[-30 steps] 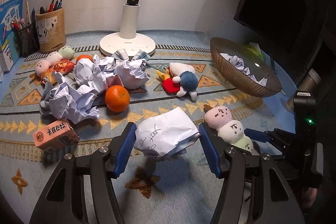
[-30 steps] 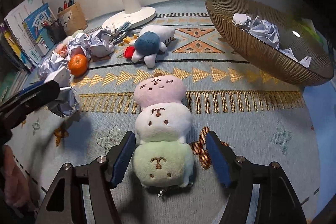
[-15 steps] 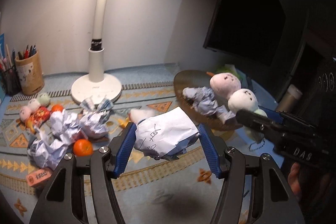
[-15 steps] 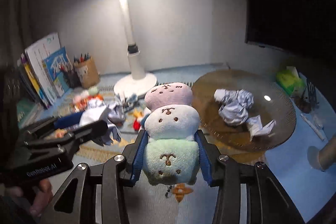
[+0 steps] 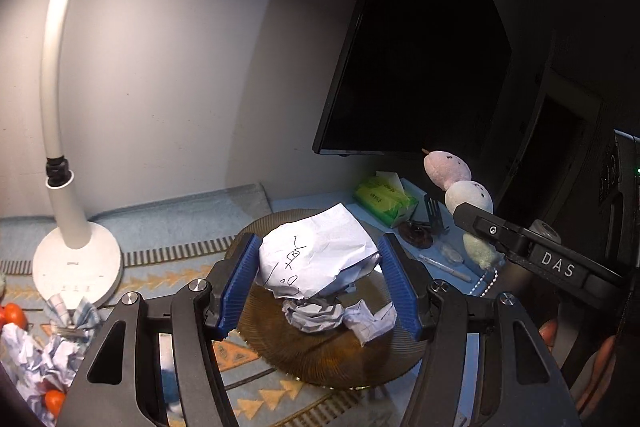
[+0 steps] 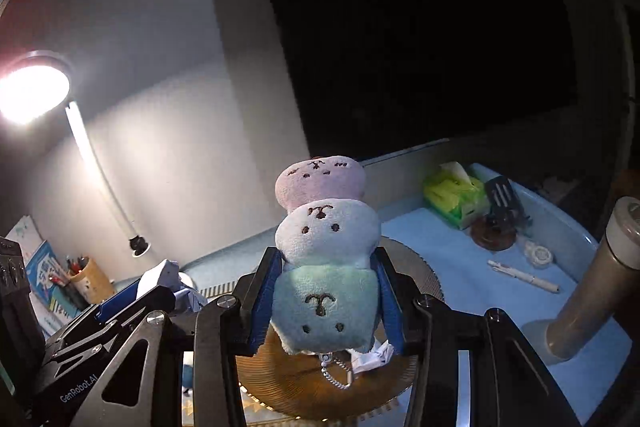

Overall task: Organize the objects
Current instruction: 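Carry the paper and plush keychain over the bowl and open both tools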

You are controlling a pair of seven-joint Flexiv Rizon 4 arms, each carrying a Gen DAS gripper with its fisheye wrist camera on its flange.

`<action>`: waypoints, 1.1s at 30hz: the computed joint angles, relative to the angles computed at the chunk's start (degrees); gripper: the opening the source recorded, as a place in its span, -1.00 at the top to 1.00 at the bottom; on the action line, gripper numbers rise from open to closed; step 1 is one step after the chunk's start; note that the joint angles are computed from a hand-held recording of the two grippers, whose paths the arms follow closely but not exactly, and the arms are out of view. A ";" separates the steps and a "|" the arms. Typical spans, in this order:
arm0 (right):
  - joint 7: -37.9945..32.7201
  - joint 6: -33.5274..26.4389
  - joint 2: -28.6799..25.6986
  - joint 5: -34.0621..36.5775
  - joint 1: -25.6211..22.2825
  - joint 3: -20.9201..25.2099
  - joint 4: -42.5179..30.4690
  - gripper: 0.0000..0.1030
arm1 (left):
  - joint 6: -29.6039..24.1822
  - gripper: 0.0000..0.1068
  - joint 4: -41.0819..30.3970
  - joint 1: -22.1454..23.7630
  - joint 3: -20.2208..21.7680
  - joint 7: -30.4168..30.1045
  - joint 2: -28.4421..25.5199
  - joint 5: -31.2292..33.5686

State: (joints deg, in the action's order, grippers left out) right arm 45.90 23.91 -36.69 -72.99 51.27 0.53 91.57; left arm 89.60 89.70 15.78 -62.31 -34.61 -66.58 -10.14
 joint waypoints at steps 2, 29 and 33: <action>2.89 2.21 0.51 -0.23 -1.53 -0.08 1.97 0.14 | -1.65 -0.10 -3.52 -3.42 2.74 -0.38 -0.33 -1.25; 14.43 6.61 -2.92 -7.49 -5.46 -1.56 6.05 -0.31 | -1.75 -0.91 -7.96 -9.56 9.45 0.63 -0.80 -8.39; 9.61 5.13 -2.68 -6.68 -3.79 -0.98 4.99 -0.31 | 2.80 -0.91 -0.36 -3.67 4.97 0.59 0.50 -4.48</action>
State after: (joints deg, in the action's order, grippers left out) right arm 55.51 29.04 -39.37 -79.67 47.48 -0.45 96.56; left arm 92.40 89.34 12.11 -57.34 -34.03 -66.08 -14.62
